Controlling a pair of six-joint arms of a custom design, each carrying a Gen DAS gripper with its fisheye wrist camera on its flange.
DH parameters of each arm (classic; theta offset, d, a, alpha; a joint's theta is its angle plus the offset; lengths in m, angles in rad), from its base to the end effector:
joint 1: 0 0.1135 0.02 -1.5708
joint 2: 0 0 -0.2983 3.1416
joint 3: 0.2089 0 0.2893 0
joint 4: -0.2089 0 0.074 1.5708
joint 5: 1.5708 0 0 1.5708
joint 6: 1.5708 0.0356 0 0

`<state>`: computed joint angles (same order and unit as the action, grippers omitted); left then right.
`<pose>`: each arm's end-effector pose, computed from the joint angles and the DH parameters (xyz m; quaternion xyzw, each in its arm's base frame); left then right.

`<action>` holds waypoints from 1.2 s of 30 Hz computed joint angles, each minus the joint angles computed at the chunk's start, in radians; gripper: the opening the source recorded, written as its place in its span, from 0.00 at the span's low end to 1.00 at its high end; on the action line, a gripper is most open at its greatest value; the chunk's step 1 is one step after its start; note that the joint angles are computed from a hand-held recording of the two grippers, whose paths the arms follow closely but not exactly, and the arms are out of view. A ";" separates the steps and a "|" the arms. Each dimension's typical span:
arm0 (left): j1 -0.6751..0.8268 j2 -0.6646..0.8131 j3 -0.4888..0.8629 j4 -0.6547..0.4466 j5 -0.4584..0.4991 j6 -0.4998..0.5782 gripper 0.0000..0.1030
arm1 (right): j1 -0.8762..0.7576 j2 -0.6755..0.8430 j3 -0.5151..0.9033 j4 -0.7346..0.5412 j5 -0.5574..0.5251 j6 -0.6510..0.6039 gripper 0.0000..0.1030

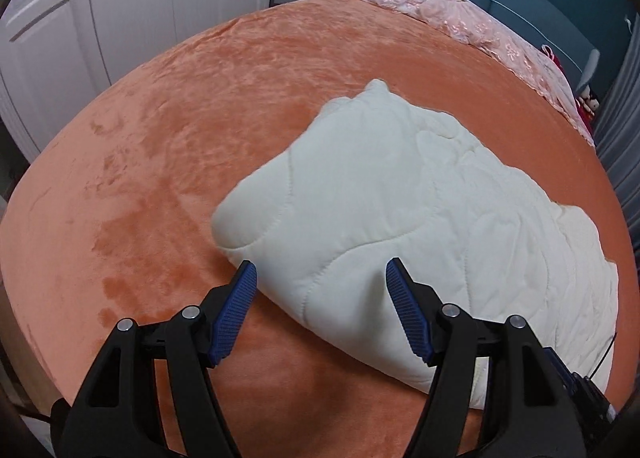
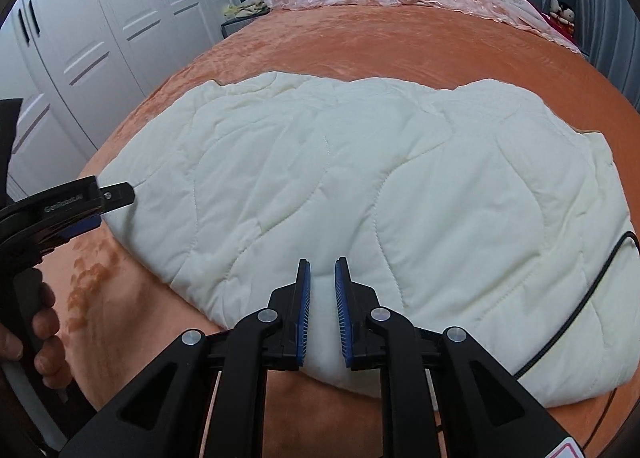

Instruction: Fold large clothes

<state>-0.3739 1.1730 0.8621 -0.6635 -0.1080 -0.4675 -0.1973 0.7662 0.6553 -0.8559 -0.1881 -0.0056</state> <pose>0.2376 -0.0891 0.2685 -0.0605 0.9527 -0.0727 0.2889 0.1532 -0.0238 0.2590 0.0632 0.9488 0.0592 0.3037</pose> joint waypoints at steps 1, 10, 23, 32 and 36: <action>0.023 -0.002 -0.005 -0.002 0.016 0.002 0.63 | 0.018 0.018 -0.006 0.020 0.017 0.013 0.13; 0.079 -0.010 -0.049 -0.005 0.035 0.056 0.63 | 0.046 0.031 -0.080 0.096 0.060 0.028 0.13; 0.179 0.021 -0.030 0.006 0.144 0.000 0.70 | 0.075 -0.001 -0.112 0.123 0.092 0.050 0.13; 0.300 0.175 -0.010 0.120 0.445 -0.143 0.73 | 0.108 0.005 -0.113 0.134 0.121 0.078 0.13; 0.259 0.171 0.014 0.104 0.436 -0.163 0.47 | 0.111 0.016 -0.105 0.132 0.125 0.076 0.13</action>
